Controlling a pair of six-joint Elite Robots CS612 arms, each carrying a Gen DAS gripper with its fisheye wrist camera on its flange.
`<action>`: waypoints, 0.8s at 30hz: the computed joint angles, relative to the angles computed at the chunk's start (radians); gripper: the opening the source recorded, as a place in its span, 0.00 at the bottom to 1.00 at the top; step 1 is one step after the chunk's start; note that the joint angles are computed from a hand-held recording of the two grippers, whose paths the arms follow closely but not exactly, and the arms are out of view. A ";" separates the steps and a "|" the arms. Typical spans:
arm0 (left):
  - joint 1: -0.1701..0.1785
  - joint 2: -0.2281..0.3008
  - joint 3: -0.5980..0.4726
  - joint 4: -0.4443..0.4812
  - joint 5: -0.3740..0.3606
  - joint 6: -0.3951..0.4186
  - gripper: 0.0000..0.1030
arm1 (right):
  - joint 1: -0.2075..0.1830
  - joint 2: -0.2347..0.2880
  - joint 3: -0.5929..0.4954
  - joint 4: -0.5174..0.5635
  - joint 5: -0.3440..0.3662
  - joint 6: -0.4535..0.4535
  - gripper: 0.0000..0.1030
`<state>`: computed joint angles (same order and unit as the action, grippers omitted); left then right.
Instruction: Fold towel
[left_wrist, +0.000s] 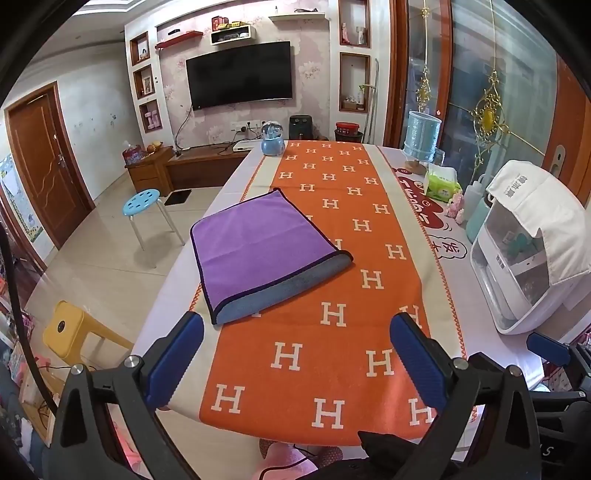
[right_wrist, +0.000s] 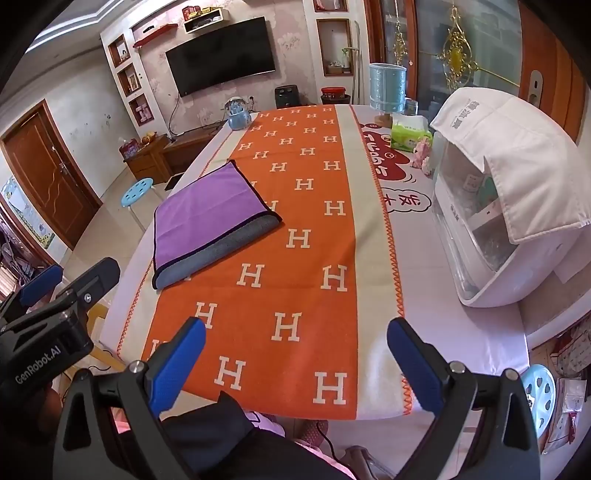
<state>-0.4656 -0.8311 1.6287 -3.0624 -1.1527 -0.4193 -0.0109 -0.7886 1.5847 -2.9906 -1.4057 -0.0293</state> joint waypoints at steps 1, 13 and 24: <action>0.000 0.000 0.001 -0.003 -0.001 0.001 0.98 | 0.000 0.000 0.000 0.000 -0.001 0.000 0.96; 0.005 -0.009 0.006 0.001 -0.007 0.001 0.98 | 0.002 0.002 -0.011 0.009 -0.005 -0.012 0.96; 0.018 0.011 -0.027 -0.003 -0.026 0.022 0.98 | 0.007 0.016 -0.040 0.019 -0.023 -0.006 0.96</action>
